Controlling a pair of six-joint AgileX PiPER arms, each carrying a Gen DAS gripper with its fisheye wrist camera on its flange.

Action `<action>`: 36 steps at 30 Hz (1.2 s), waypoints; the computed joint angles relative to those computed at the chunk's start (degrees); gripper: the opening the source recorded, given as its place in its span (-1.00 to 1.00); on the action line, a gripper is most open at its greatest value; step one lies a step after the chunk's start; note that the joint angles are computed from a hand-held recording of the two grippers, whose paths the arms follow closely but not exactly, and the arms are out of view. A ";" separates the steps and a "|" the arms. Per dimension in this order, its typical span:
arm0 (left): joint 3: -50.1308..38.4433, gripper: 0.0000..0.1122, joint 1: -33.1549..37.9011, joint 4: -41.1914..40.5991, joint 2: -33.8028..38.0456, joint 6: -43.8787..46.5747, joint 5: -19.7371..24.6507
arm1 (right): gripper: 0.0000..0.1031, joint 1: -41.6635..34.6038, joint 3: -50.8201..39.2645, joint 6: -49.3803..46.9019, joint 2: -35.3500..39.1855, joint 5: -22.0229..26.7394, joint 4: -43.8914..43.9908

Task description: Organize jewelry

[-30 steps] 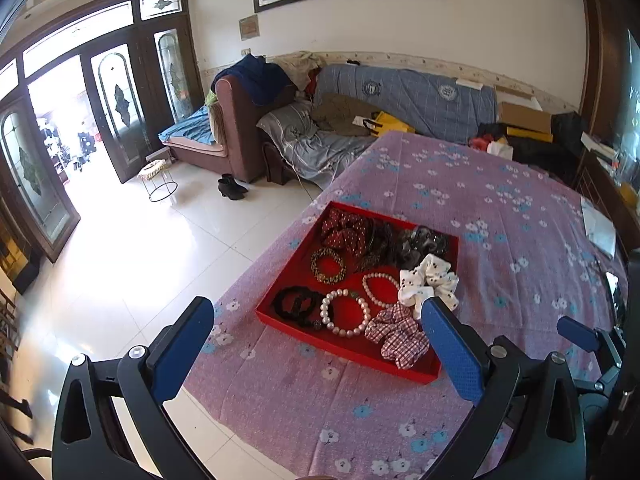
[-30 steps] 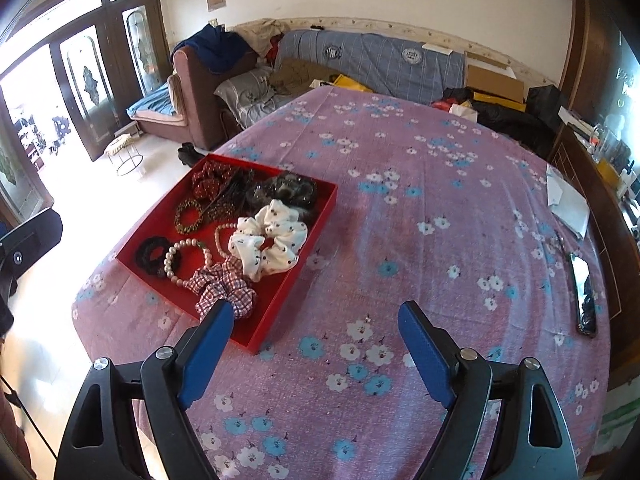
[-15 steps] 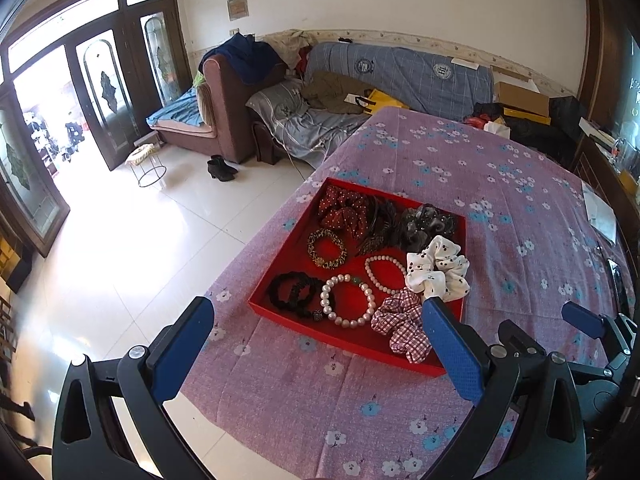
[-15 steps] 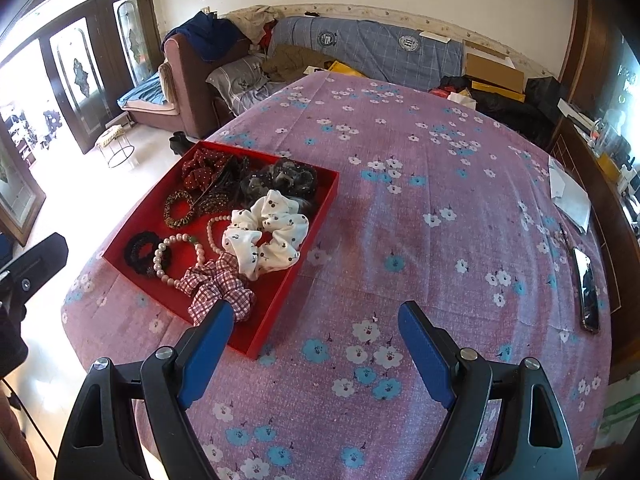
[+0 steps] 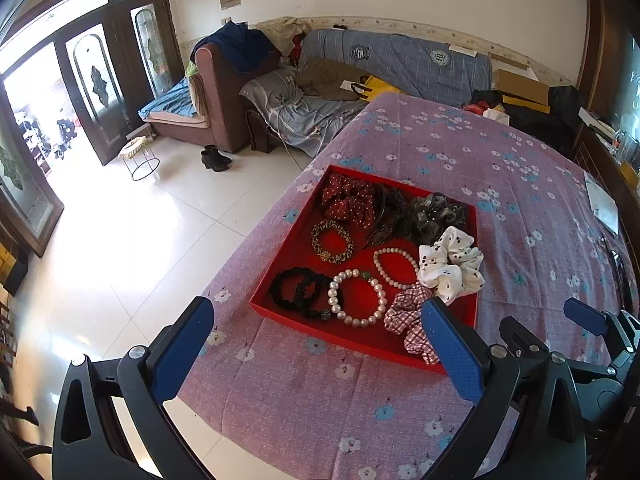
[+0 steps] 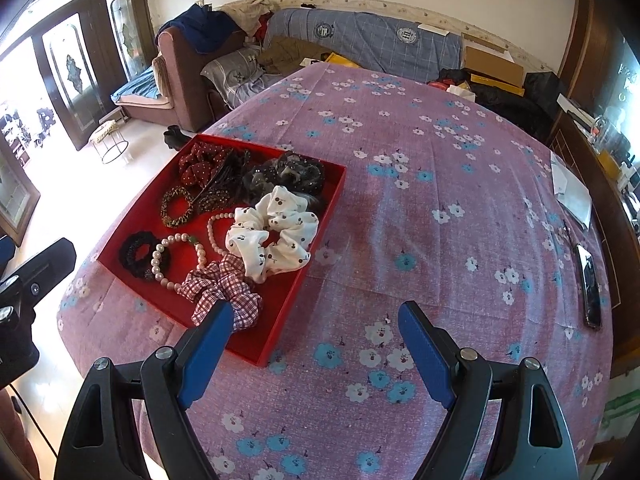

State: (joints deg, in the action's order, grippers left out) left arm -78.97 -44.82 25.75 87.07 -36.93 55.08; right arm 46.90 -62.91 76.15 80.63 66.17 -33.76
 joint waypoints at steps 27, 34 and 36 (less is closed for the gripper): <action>-1.61 0.84 7.30 -8.45 4.63 9.89 -3.58 | 0.70 -1.95 -4.50 -0.63 6.18 -0.07 2.08; -2.69 0.84 7.78 -9.98 5.84 10.87 -3.51 | 0.70 -2.75 -4.44 -1.07 6.34 -0.27 2.43; -2.93 0.84 7.53 -9.84 6.04 10.74 -3.38 | 0.70 -2.99 -4.27 -1.14 6.19 -0.35 2.41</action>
